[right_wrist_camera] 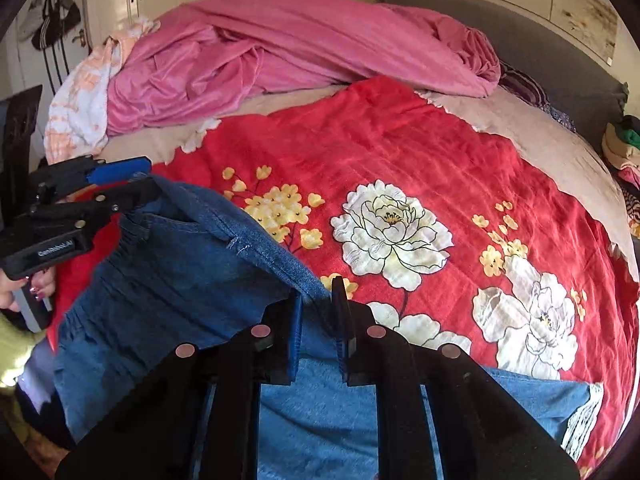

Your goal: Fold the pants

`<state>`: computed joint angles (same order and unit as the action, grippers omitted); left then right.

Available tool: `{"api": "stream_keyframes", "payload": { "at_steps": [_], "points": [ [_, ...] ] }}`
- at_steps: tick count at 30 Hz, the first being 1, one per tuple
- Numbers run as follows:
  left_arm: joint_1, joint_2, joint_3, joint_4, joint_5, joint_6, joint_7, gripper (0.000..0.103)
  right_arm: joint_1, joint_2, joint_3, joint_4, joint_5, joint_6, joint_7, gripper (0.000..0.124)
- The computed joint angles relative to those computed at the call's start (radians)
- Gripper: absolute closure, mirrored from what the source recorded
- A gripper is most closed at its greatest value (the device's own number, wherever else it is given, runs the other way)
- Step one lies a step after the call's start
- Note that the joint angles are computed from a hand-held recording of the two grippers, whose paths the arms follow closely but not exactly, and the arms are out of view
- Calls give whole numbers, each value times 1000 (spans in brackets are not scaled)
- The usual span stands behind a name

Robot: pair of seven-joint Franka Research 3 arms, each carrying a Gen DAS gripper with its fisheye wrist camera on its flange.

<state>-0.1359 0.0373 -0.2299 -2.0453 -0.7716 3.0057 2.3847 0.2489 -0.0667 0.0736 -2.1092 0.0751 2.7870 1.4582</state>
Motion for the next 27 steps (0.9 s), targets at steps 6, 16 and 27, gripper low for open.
{"api": "stream_keyframes", "payload": {
  "at_steps": [6, 16, 27],
  "points": [
    [-72, -116, 35, -97, -253, 46, 226, 70, 16, -172, 23, -163, 60, 70, 36, 111],
    [-184, -302, 168, -268, -284, -35, 257, 69, 41, -386, 95, -382, 127, 120, 85, 111],
    [-214, -414, 309, -390, -109, -204, 92, 68, 86, -500, 172, -542, 131, 183, 225, 111]
  ]
}}
